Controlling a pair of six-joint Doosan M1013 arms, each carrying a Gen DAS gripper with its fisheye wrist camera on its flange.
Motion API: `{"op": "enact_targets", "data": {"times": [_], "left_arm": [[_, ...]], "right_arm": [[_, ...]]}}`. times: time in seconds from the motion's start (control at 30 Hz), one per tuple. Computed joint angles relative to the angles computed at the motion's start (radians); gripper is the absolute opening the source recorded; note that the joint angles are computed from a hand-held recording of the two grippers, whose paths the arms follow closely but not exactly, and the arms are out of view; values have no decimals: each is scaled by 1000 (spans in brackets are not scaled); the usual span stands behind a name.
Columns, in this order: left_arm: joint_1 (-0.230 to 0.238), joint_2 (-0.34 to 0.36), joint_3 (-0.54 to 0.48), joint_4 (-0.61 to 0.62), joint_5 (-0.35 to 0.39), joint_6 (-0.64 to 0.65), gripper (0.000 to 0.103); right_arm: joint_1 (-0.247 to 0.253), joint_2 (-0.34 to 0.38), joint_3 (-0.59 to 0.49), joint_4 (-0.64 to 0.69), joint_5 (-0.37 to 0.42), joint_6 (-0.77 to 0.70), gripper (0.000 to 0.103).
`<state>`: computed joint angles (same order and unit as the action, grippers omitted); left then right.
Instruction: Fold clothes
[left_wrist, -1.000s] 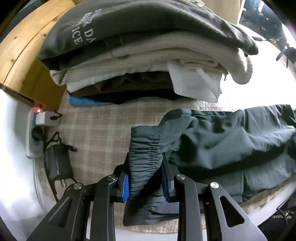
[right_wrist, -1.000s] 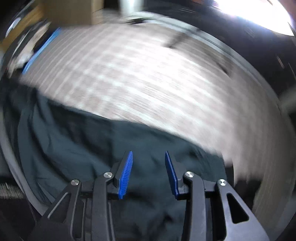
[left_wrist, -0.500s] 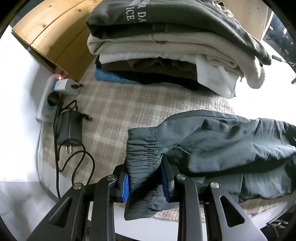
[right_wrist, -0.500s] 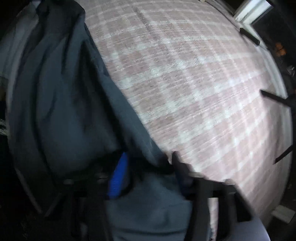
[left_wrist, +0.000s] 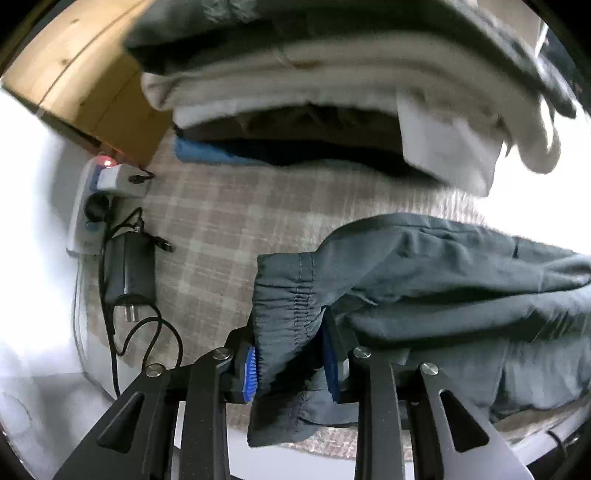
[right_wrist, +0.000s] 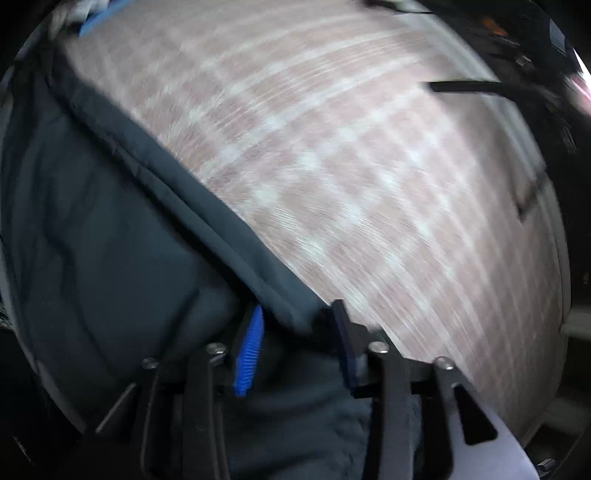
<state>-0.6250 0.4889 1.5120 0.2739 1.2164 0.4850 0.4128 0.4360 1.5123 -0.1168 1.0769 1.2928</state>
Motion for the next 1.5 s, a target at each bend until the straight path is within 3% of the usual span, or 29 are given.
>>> {"op": "enact_targets", "data": {"times": [0.13,0.27,0.37,0.47,0.57,0.7,0.8,0.87,0.97,1.07,1.13,1.27,1.33,1.4,1.5], "left_arm": [[2,-5,5,3,0,2,37],[13,-15,12,-27,3,6,44],[6,-17,7,-22,18,47,45],[3,-22,6,-9,35,73,47],[0,-36,14,9,67,84,47],[-12,-92,60,50,77,37,47],[-32,-140,94,63,-10,7,47],[-51,-142,98,65,-63,41,48],[-58,-125,99,27,-151,101,48],[-62,-98,92,-8,-218,143,47],[-64,-75,81,-36,-252,190,47],[-64,-40,66,-68,-304,283,47],[-54,-22,63,-93,-286,314,47],[-48,-12,70,-90,-253,319,51],[-43,-33,98,-75,-266,285,45]], "right_arm": [[-94,-99,65,88,-88,167,42],[-126,-157,137,38,-114,343,42],[-94,-166,173,23,-107,332,42],[-27,-124,188,-207,-16,443,42],[-39,-121,209,-283,5,549,42],[-48,-164,210,-235,-68,622,42],[-22,-192,232,-220,-101,679,46],[2,-206,249,-210,-115,729,47],[42,-226,276,-110,-206,713,47],[95,-214,275,41,-304,595,46],[133,-184,255,121,-335,515,38],[208,-101,187,97,-299,467,36],[234,-64,159,41,-260,489,36],[235,-56,158,-10,-220,539,36],[228,-62,175,-95,-166,653,36]]}}
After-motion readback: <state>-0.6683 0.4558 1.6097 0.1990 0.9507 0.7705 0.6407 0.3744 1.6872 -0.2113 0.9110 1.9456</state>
